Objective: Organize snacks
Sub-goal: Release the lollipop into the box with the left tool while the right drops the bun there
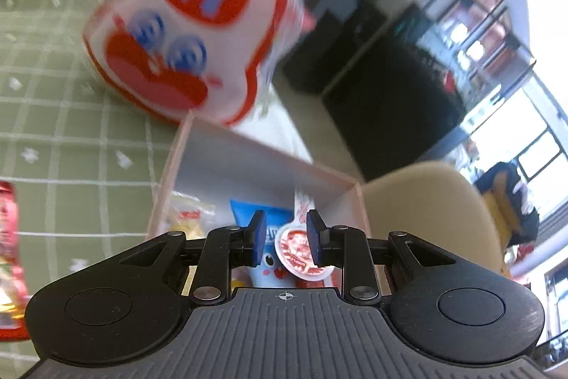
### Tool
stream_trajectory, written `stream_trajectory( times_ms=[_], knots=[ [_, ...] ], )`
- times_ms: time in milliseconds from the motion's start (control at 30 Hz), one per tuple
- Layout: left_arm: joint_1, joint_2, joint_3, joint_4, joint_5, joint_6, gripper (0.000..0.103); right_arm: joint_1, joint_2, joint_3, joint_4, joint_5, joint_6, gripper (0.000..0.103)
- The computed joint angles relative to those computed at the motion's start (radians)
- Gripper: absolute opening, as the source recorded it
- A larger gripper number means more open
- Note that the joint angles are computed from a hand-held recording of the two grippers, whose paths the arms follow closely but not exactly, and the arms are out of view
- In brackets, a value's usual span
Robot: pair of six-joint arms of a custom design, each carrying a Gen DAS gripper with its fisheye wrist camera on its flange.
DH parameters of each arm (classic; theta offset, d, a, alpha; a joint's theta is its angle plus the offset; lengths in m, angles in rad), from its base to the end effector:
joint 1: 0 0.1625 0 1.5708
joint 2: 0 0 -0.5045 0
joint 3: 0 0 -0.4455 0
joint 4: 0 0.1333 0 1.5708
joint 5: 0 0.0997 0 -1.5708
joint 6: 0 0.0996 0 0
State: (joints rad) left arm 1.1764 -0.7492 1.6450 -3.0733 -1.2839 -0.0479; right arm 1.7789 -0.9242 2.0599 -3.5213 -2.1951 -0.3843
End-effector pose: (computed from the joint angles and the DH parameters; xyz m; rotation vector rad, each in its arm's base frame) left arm -0.1522 -0.7860 0.1366 0.3637 2.8245 -0.9589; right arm 0.2013 -0.5901 0.1783 0.3655 -2.2967 0.9247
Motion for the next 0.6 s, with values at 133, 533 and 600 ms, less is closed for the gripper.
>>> stream_trajectory(
  times_ms=[133,533,600],
  knots=[
    [-0.033,-0.107,0.161,-0.078,0.065,0.065,0.028,-0.01,0.032,-0.135,0.079,0.066,-0.044,0.059],
    [-0.03,-0.352,0.497,0.016,0.123,-0.133,0.028,-0.047,0.353,-0.688,0.586,0.137,0.151,0.059],
    [-0.027,-0.384,0.529,0.007,0.175,-0.165,0.028,-0.051,0.403,-0.735,0.631,0.108,0.179,0.06]
  ],
)
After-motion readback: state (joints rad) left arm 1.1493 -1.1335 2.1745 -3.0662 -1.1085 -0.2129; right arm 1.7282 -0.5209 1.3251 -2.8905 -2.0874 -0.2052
